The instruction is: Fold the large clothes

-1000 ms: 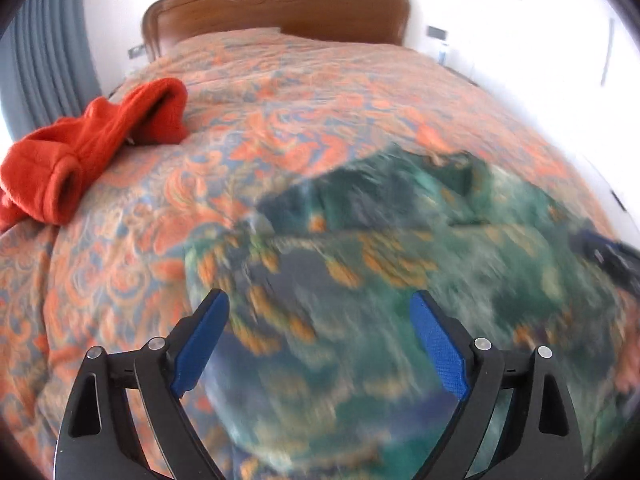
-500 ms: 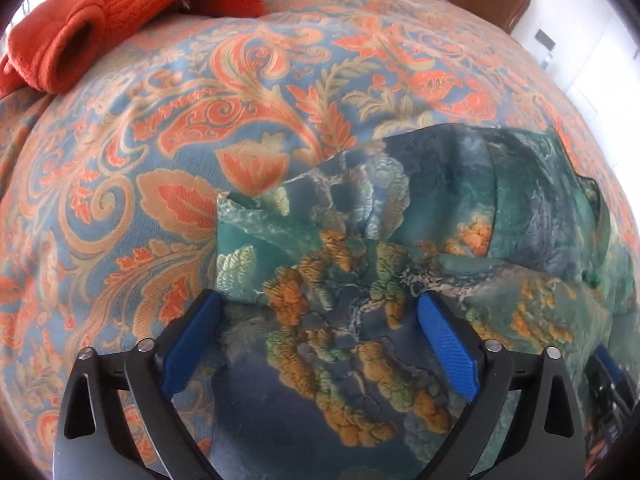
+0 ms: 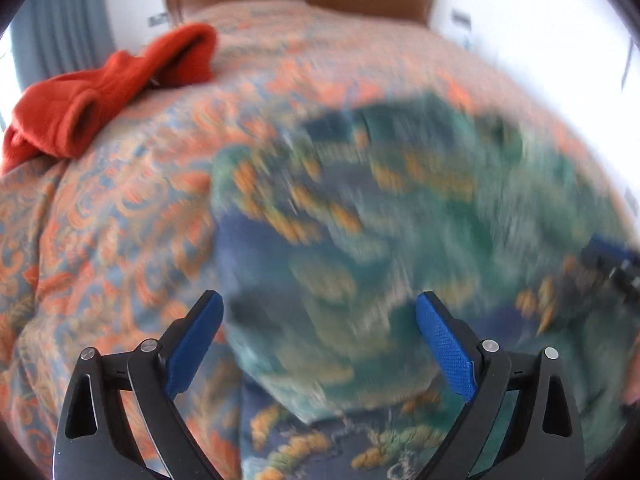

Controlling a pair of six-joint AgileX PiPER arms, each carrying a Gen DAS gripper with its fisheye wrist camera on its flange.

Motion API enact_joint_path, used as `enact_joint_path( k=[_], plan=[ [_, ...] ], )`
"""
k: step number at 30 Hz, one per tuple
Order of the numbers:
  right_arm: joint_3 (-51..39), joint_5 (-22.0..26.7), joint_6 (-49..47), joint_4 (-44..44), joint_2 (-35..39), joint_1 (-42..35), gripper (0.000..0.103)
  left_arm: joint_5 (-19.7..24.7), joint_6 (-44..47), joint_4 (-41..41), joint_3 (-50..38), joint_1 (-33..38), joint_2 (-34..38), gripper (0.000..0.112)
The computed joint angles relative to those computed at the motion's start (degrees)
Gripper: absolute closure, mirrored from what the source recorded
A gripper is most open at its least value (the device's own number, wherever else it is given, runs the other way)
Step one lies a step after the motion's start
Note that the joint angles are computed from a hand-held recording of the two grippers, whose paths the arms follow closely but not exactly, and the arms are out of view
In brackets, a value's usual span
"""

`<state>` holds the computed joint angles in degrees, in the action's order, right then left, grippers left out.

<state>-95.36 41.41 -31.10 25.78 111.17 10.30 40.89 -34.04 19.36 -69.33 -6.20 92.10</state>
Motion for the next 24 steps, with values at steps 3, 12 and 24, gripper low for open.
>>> enact_joint_path(
  k=[3, 12, 24],
  plan=[
    [2.27, 0.44, 1.84, -5.13, -0.07, 1.18, 0.056, 2.29, -3.31, 3.13, -1.30, -1.86, 2.81, 0.013],
    [14.14, -2.15, -1.88, -0.76, -11.29, -1.32, 0.046, 3.40, 5.20, -3.70, 12.10, -1.62, -18.24, 0.015],
    [31.22, 10.73, -29.43, 15.21, -29.47, -33.28, 0.031, 14.54, 26.14, -24.70, 32.52, 12.56, -49.23, 0.014]
  ],
)
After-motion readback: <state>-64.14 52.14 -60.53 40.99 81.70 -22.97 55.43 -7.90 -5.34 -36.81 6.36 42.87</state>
